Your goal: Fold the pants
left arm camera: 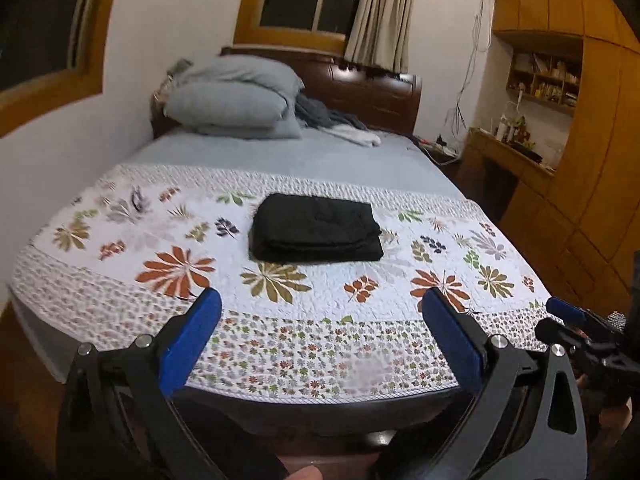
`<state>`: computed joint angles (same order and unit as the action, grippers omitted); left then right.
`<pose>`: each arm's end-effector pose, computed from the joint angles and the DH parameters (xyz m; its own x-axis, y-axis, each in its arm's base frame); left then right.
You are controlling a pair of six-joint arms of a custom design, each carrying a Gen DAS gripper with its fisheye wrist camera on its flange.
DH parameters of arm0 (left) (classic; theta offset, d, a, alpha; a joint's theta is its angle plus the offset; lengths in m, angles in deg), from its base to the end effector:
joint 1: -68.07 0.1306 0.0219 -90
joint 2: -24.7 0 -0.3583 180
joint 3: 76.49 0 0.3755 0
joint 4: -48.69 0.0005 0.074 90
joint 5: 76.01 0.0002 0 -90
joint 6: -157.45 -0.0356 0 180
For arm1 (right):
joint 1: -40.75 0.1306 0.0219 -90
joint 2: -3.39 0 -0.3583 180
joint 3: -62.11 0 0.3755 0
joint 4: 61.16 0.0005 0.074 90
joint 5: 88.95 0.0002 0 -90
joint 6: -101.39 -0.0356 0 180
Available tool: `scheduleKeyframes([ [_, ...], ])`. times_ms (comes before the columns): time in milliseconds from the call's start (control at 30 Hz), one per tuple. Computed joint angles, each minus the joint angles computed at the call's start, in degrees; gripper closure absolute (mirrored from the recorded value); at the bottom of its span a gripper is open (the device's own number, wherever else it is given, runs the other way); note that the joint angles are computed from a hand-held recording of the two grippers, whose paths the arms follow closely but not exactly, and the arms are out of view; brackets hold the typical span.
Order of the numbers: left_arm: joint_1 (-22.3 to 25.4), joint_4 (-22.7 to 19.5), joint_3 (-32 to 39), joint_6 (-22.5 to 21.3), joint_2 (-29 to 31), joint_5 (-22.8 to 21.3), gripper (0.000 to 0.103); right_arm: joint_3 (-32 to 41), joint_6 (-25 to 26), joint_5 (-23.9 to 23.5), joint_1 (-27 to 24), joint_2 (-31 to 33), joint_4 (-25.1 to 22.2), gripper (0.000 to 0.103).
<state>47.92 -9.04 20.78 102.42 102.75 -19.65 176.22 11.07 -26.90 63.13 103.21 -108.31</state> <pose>0.3664 -0.1140 0.5401 -0.4101 -0.3578 -0.8389 -0.4335 0.8858 -0.1658 0.4889 0.2188 0.5190 -0.5056 -0.2029 -0.8386 -0.6976 0.6681 0.2590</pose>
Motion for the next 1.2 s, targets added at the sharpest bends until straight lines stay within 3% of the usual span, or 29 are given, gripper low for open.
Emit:
scheduleKeyframes([
  [133,-5.1,-7.5,3.6,3.2,0.8,-9.5,0.003,-2.8,1.4,-0.1,0.7,-4.3,0.6,0.004],
  [400,-11.2,-15.7,7.0,9.1,1.9,-17.8,0.003,-4.9,2.2,0.9,1.8,-8.5,0.8,0.004],
  [633,-12.5,-16.7,6.3,10.9,1.9,-18.6,0.003,-5.4,3.0,5.3,3.4,-9.2,0.6,0.004],
  [833,-10.8,-12.5,3.1,10.1,0.1,-16.2,0.003,-4.7,2.2,6.2,4.1,-7.5,-0.4,0.004],
  [967,-8.4,-10.1,2.0,8.8,0.1,-11.6,0.003,-3.8,1.9,6.2,4.5,-5.8,-0.9,0.004],
  [1200,-6.4,-8.4,1.4,7.6,1.2,-9.6,0.003,-2.1,1.2,6.3,4.9,-3.0,-1.5,0.004],
])
